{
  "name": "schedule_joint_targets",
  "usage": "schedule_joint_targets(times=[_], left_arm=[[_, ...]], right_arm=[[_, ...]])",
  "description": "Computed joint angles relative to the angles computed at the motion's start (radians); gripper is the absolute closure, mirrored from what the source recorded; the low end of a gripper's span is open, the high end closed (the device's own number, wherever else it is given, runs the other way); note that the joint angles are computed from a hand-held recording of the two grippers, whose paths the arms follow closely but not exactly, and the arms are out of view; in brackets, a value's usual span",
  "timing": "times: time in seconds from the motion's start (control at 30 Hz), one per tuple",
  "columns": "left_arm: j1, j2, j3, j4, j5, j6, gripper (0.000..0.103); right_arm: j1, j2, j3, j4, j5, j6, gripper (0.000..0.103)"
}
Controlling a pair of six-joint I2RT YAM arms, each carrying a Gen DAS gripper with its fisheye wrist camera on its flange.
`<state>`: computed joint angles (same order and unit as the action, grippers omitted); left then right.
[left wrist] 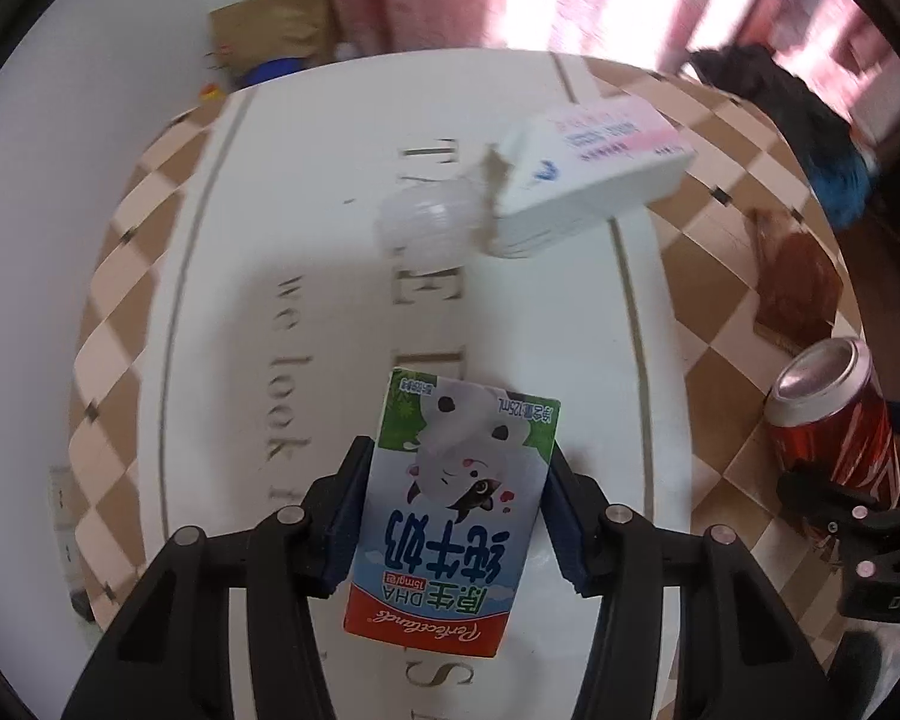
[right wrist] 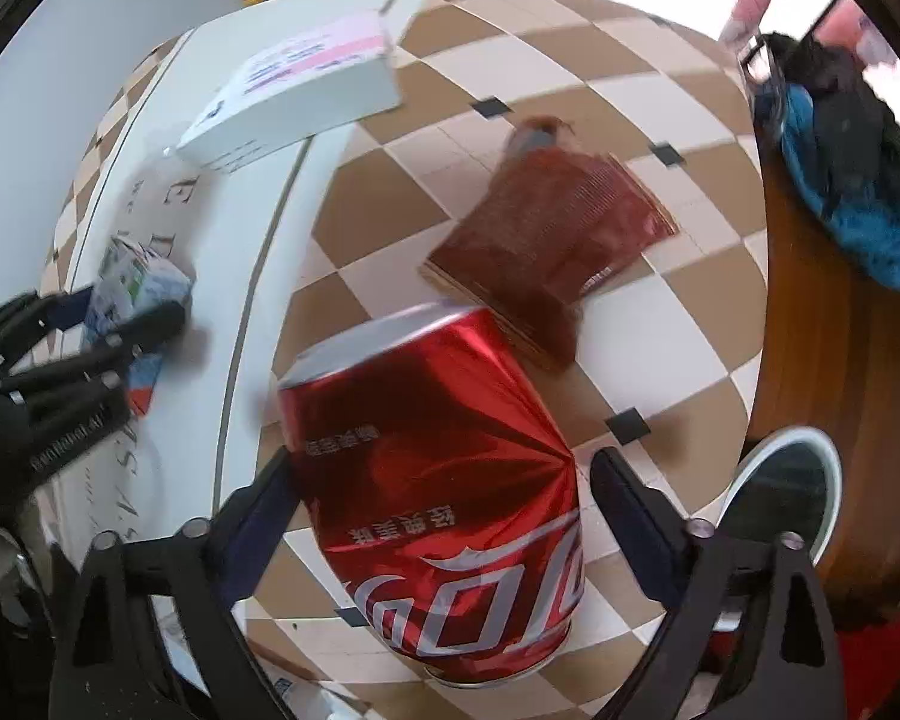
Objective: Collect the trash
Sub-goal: 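Grasp the milk carton with the left gripper while the right grasps the red can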
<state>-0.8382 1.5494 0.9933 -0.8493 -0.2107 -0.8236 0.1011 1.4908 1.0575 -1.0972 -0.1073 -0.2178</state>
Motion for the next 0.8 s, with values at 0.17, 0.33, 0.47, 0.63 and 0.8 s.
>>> schedule_joint_targets(times=[0.17,0.33,0.47,0.63,0.8], left_arm=[[-0.060,-0.065,-0.059,-0.019,-0.058,-0.129,0.054],[-0.153,-0.110,-0.011,-0.125,-0.125,-0.260,0.054],[-0.242,-0.114,0.078,-0.236,-0.204,-0.340,0.054],[-0.364,-0.083,0.244,-0.403,-0.313,-0.444,0.054],[-0.463,0.000,0.461,-0.517,-0.386,-0.490,0.054]], right_arm=[[0.048,-0.064,-0.054,0.046,0.044,0.045,0.021],[-0.012,-0.135,-0.082,0.038,-0.038,0.095,0.021],[-0.084,-0.252,-0.093,0.008,-0.103,0.130,0.021],[-0.172,-0.415,-0.087,-0.035,-0.132,0.164,0.021],[-0.440,-0.489,0.028,-0.184,-0.251,0.008,0.021]])
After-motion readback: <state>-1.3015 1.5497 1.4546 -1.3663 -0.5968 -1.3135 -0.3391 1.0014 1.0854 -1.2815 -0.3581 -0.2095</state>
